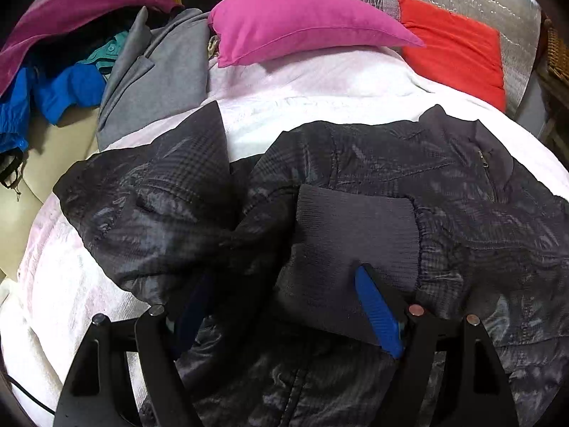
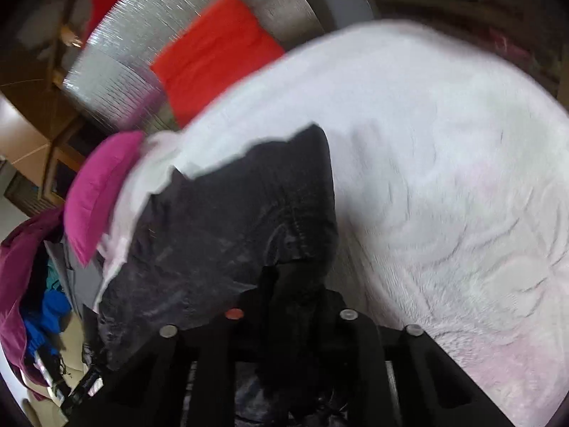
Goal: Fold large clothes
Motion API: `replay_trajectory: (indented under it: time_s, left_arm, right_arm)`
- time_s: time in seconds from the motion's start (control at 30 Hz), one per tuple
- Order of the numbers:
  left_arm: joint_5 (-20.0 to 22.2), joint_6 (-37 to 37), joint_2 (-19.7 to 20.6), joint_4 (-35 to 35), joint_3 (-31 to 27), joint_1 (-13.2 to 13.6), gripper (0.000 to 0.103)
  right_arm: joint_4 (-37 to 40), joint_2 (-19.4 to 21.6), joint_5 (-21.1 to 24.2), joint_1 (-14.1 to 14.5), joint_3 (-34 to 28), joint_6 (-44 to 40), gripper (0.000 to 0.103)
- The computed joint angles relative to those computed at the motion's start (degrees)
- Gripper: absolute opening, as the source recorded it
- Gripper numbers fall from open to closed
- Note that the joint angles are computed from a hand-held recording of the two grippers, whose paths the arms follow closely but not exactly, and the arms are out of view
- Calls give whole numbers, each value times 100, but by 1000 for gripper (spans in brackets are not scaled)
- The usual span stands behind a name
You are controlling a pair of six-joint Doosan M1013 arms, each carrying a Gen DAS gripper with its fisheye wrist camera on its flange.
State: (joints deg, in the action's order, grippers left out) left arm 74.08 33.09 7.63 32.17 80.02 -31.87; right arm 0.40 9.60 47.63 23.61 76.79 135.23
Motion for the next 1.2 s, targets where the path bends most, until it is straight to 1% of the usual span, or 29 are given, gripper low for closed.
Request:
replay_trajectory:
  time_s: [0.07, 0.1, 0.13, 0.2, 0.23, 0.27, 0.3, 0.33, 0.37, 0.43, 0.47, 0.5, 0.53, 0.57, 0.63, 0.73, 0.83, 0.93, 0.97, 1.0, 1.03, 1.07, 1.1, 1.13, 1.2]
  left_arm:
    - [3, -23, 9, -4, 3, 6, 81]
    - [17, -19, 22, 8, -1, 1, 81]
    - [35, -2, 27, 20, -7, -3, 81]
    - [67, 52, 43, 50, -17, -16, 81]
    - [71, 62, 37, 56, -12, -25, 81]
    - [61, 87, 32, 52, -11, -27, 81]
    - [41, 120, 15, 27, -7, -23, 81]
    - [-7, 155, -17, -20, 6, -15, 81]
    - [-44, 169, -44, -41, 21, -13, 81]
    - [-153, 209, -143, -72, 75, -24, 81]
    - [-272, 247, -232, -110, 130, -27, 81]
    - [-376, 274, -317, -153, 181, -23, 81]
    - [-455, 283, -382, -182, 222, -14, 81]
    - [-552, 277, -477, -210, 290, -4, 81]
    - [-697, 259, -664, -265, 429, 32, 81]
    - [-656, 119, -886, -118, 614, 74, 81]
    - [-591, -20, -1045, 86, 770, 134, 81]
    - [-573, -44, -1177, 21, 905, 247, 81]
    - [-590, -58, -1205, -57, 930, 304, 81]
    - [-627, -67, -1236, -183, 963, 374, 81]
    - [-644, -63, -1226, -246, 958, 406, 81]
    - [-658, -56, -1225, -290, 965, 441, 81]
    - [-636, -76, -1221, -275, 962, 449, 81]
    - [-618, -93, -1232, -249, 969, 437, 81]
    - [-587, -134, -1221, -199, 952, 437, 81]
  right_arm:
    - [-234, -91, -91, 72, 28, 78, 18]
    - [-315, -109, -72, 97, 28, 137, 18]
    - [-308, -75, 40, 107, -31, 149, 18]
    - [-137, -3, 328, 53, -72, 102, 18]
    - [149, 82, 548, -15, -106, 5, 18]
    - [372, 102, 612, -68, -84, -83, 19]
    - [508, 69, 527, -104, -20, -87, 21]
    - [565, 57, 502, -123, -26, -70, 21]
    - [612, 27, 509, -139, -38, -69, 23]
    - [517, -67, 434, -121, -11, -68, 32]
    - [386, -133, 392, -91, 25, -34, 50]
    - [247, -193, 376, -53, 53, 26, 72]
    - [181, -254, 349, -33, 98, 59, 79]
    - [149, -314, 313, -21, 158, 64, 79]
    - [208, -391, 321, -28, 235, -6, 79]
    - [579, -561, 256, -128, 491, -157, 79]
    - [862, -635, 268, -189, 654, -330, 79]
    - [951, -622, 389, -171, 706, -441, 75]
    - [979, -602, 434, -143, 711, -504, 64]
    - [929, -571, 511, -94, 686, -538, 48]
    - [790, -543, 580, -34, 648, -504, 42]
    - [485, -528, 628, 75, 597, -388, 33]
    - [174, -543, 582, 193, 560, -285, 22]
    - [-62, -587, 484, 280, 554, -210, 19]
    - [-528, -664, 326, 434, 552, 24, 18]
